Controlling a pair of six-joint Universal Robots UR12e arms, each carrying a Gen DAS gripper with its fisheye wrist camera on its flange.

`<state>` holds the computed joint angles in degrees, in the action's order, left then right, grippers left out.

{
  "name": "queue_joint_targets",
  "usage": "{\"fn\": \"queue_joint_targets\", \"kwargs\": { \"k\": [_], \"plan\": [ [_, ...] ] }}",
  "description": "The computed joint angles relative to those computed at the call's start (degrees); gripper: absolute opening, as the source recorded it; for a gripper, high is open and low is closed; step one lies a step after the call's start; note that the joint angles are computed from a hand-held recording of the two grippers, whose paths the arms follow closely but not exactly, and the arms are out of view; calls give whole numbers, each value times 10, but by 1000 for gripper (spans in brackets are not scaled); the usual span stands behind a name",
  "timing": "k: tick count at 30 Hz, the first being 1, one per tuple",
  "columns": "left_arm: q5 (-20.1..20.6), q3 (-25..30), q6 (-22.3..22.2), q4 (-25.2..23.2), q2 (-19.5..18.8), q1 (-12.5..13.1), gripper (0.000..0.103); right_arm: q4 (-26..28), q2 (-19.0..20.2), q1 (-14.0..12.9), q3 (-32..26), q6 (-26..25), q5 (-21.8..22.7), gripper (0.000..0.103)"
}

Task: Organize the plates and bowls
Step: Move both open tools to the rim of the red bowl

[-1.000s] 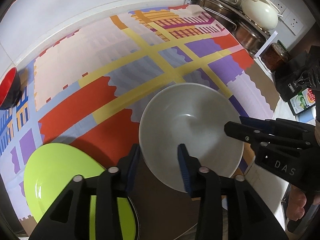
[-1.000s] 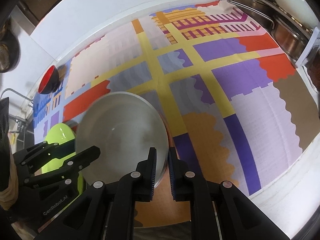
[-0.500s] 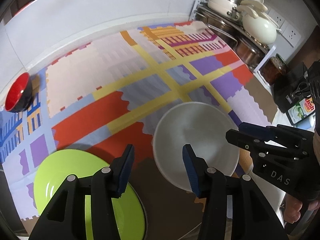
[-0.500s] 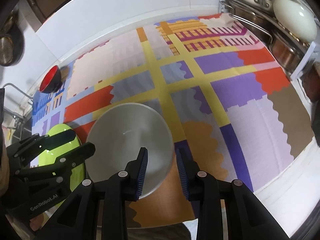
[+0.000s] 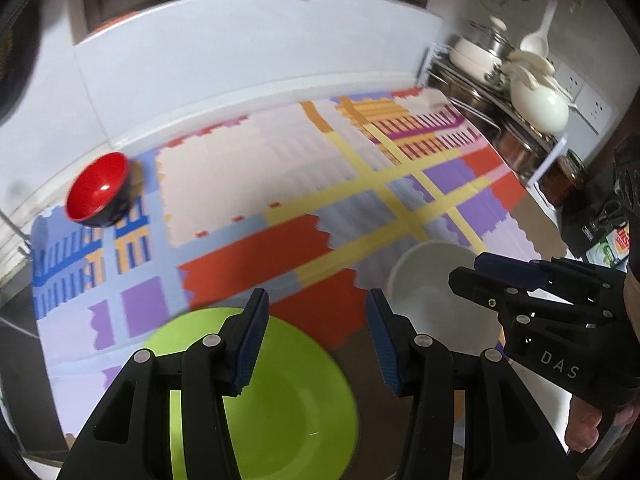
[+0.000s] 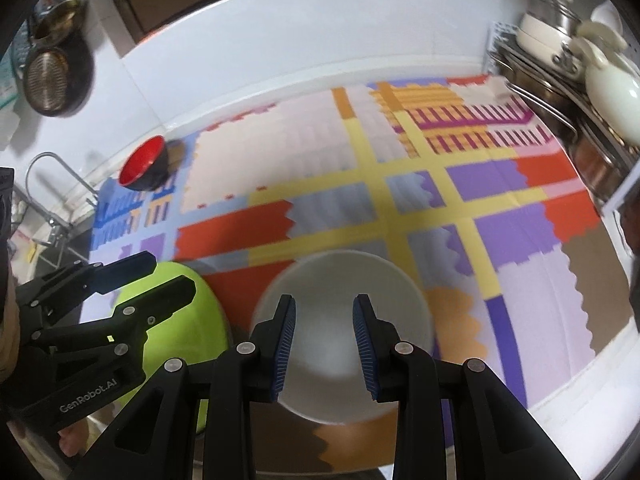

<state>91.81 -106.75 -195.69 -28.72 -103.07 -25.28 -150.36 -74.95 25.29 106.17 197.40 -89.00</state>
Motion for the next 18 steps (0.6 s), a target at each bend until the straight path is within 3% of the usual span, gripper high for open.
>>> {"fn": "queue_joint_targets", "kwargs": {
  "k": [18],
  "plan": [
    [53, -63, 9, 43, 67, 60, 51, -36, 55, 58, -87, -20, 7, 31]
  ]
}}
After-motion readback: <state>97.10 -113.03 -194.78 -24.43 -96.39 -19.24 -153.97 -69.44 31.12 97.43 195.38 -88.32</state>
